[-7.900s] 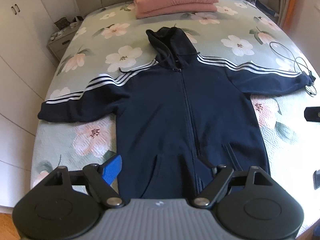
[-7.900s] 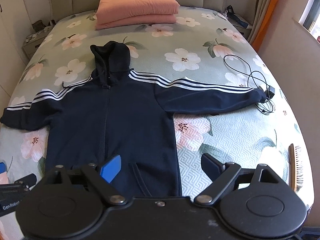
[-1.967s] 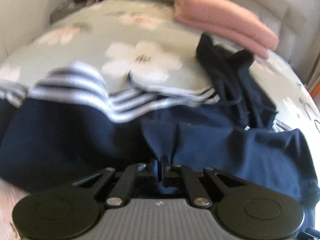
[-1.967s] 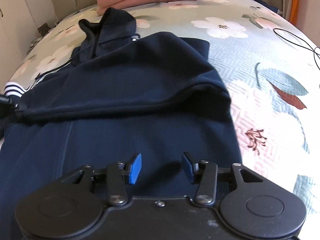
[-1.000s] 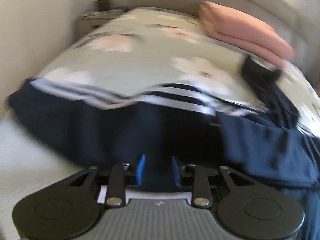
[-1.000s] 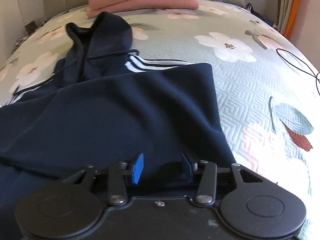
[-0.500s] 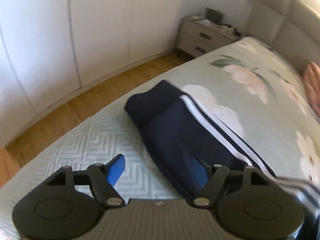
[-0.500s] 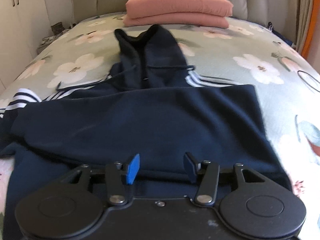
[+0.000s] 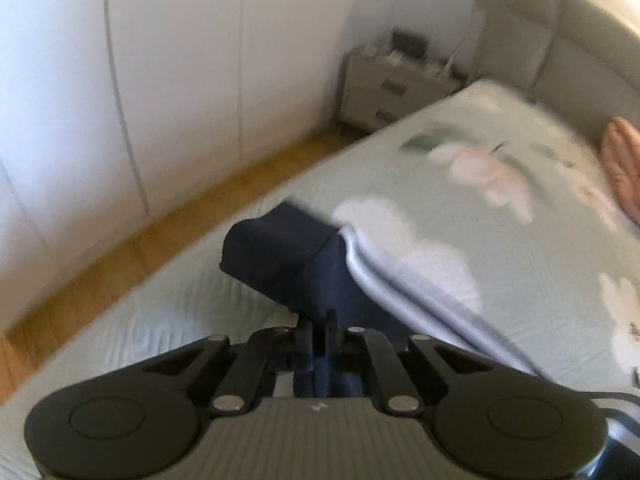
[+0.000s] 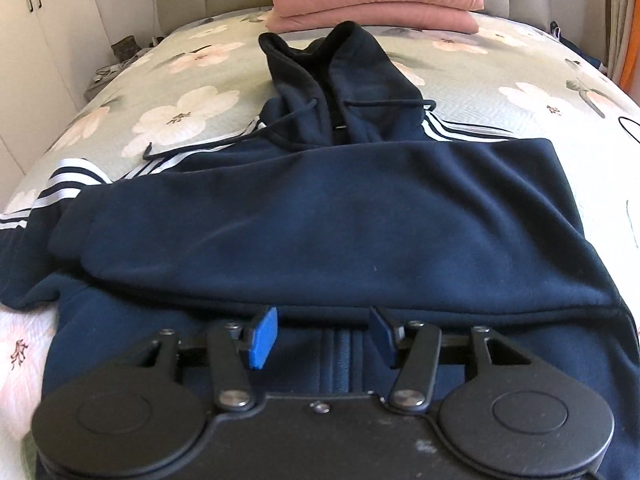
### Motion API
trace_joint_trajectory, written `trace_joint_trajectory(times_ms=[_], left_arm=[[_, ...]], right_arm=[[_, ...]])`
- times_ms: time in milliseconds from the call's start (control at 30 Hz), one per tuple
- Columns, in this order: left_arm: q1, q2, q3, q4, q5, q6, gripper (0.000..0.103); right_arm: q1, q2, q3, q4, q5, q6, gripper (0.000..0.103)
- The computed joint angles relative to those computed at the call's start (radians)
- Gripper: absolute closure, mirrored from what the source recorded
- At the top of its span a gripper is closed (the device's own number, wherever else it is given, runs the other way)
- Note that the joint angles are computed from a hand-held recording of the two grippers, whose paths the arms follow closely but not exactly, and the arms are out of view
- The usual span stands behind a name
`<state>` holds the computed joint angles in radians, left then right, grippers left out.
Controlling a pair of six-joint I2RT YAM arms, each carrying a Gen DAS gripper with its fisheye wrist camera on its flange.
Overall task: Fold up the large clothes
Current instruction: 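Grasp the other striped sleeve cuff with the left gripper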
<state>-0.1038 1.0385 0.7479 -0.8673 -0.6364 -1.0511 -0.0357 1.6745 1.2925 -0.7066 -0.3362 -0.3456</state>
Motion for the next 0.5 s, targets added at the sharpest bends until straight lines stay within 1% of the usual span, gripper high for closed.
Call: trace_joint_trajectory(times_ms=[33, 100, 133, 167, 233, 300, 333, 367, 400, 433, 467, 500], left_arm=[[-0.069, 0.009, 0.039, -0.037, -0.055, -0.026, 0.097], [-0.278, 0.063, 0.177, -0.166, -0.196, -0.119, 0.097], [-0.364, 0.097, 0.244, -0.217, -0.249, -0.155, 0.097], [-0.473, 0.154, 0.343, -0.267, -0.305, -0.179, 0.097], [-0.627, 0.268, 0.525, -0.299, -0.35, -0.176, 0.097], [-0.741, 0.379, 0.672, -0.232, -0.374, -0.089, 0.097], [-0.784, 0.449, 0.744, -0.166, -0.384, -0.03, 0.097], [-0.804, 0.496, 0.784, -0.087, -0.372, 0.029, 0.097], [-0.815, 0.557, 0.821, 0.039, -0.335, 0.11, 0.097], [-0.818, 0.618, 0.858, 0.134, -0.3, 0.163, 0.097], [-0.818, 0.703, 0.922, 0.195, -0.257, 0.197, 0.096], [-0.817, 0.806, 1.018, 0.214, -0.199, 0.212, 0.095]], right_arm=[[-0.002, -0.004, 0.001, -0.001, -0.001, -0.004, 0.039], [-0.009, -0.008, 0.01, -0.006, -0.008, -0.006, 0.039], [-0.017, -0.008, 0.021, -0.014, -0.014, -0.006, 0.039], [-0.026, -0.007, 0.03, -0.02, -0.018, -0.005, 0.039], [-0.049, -0.009, 0.049, -0.03, -0.027, 0.005, 0.039], [-0.079, -0.023, 0.056, -0.022, -0.04, 0.029, 0.039], [-0.098, -0.027, 0.064, -0.025, -0.049, 0.035, 0.039], [-0.108, -0.027, 0.074, -0.032, -0.055, 0.04, 0.039], [-0.123, -0.024, 0.086, -0.043, -0.065, 0.042, 0.039], [-0.142, -0.021, 0.1, -0.056, -0.08, 0.04, 0.039], [-0.154, -0.018, 0.109, -0.062, -0.089, 0.036, 0.039], [-0.168, -0.015, 0.118, -0.066, -0.095, 0.03, 0.039]])
